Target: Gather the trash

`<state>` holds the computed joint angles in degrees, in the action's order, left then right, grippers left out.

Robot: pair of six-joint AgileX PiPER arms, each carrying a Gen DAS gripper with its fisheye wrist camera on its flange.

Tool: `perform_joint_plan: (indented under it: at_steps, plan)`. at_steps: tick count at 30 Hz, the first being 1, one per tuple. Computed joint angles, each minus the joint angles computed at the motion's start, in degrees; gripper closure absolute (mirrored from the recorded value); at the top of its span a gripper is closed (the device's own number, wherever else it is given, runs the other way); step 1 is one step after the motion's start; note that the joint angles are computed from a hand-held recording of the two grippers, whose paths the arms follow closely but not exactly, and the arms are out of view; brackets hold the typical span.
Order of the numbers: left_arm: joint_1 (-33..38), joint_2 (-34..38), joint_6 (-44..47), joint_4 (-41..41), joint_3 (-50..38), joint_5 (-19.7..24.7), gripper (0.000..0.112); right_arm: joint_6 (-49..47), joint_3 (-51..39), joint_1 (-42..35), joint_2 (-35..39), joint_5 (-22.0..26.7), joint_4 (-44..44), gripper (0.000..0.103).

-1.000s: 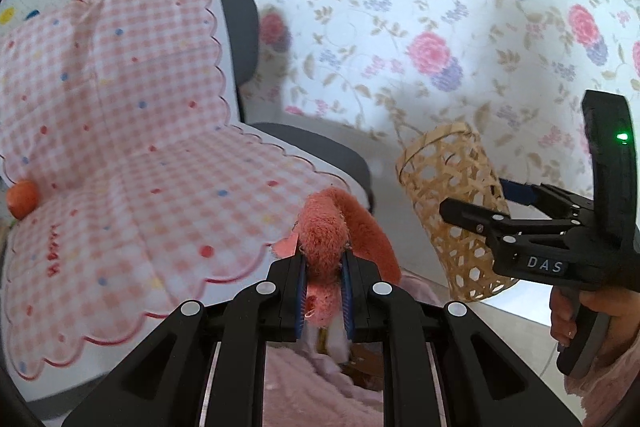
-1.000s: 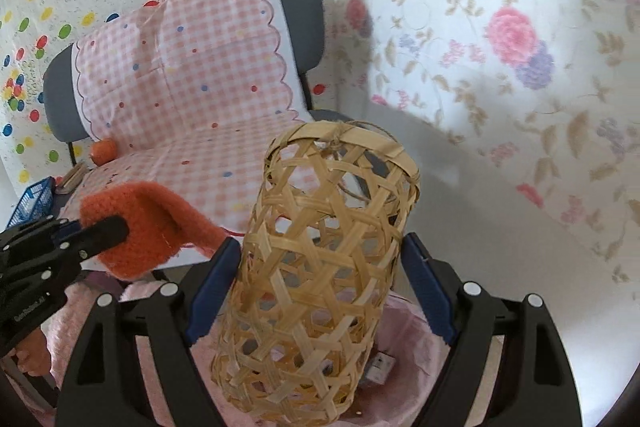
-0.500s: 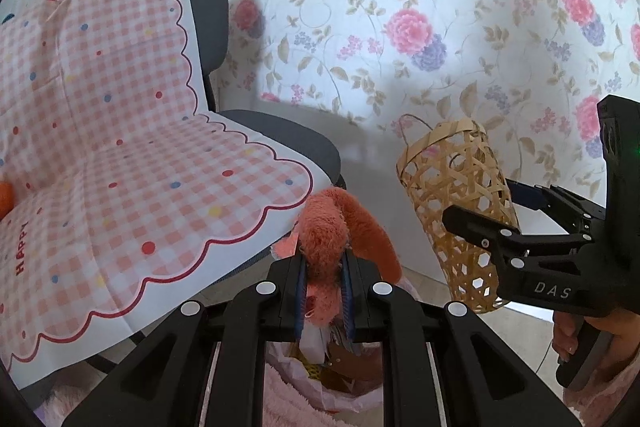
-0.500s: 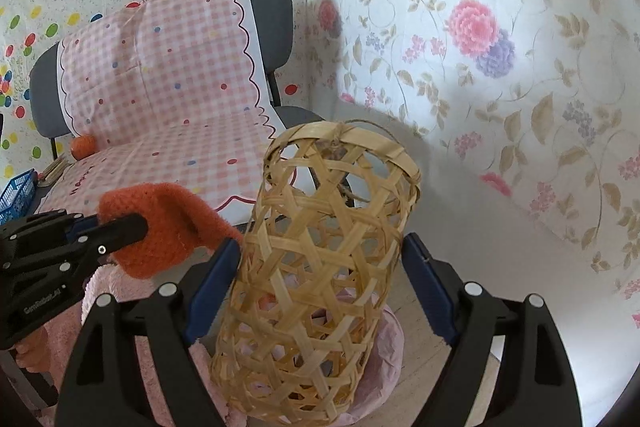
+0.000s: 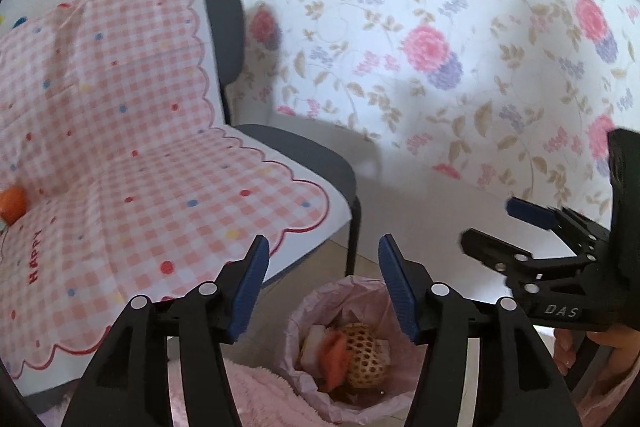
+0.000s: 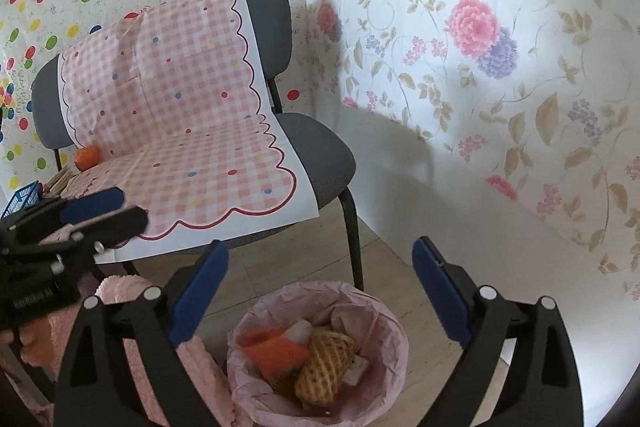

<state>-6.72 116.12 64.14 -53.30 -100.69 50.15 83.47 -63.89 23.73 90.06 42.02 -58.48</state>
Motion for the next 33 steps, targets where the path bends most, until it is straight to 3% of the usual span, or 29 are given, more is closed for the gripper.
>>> perform_joint_plan:
  at_steps: [3, 7, 12, 15, 22, 27, 33]
  plan:
    - [0.86, -0.53, -0.83, 1.2, 0.67, -0.44, 0.051, 0.28, 0.25, 0.86, -0.7, 1.46, 0.45, 0.012]
    - [2.08, -1.82, -2.45, 3.51, 2.02, -0.3, 0.039, -0.72, -0.2, 2.16, -1.54, 3.6, 2.64, 0.01]
    - [4.78, -3.51, -7.05, 7.96, 1.31, 0.86, 0.025, -2.08, -1.73, 3.77, -2.2, 3.17, 5.17, 0.006]
    - [6.91, -4.48, -10.6, 9.97, 0.38, 0.9, 0.022, -4.08, -4.74, 4.96, -0.86, 2.31, 6.12, 0.006]
    - [10.75, -6.24, -17.72, 17.33, -0.53, -0.8, 0.017, -16.76, -18.42, 8.57, 6.47, 2.92, 11.97, 0.006]
    - [14.29, -6.24, -20.68, 19.36, -0.88, 0.4, 0.016, -26.29, -29.16, 9.85, 12.47, 5.6, 17.58, 0.006]
    - [16.7, -7.51, -26.2, 27.35, -0.41, -1.49, 0.016, -30.13, -36.7, 11.49, 16.66, 7.57, 20.29, 0.006]
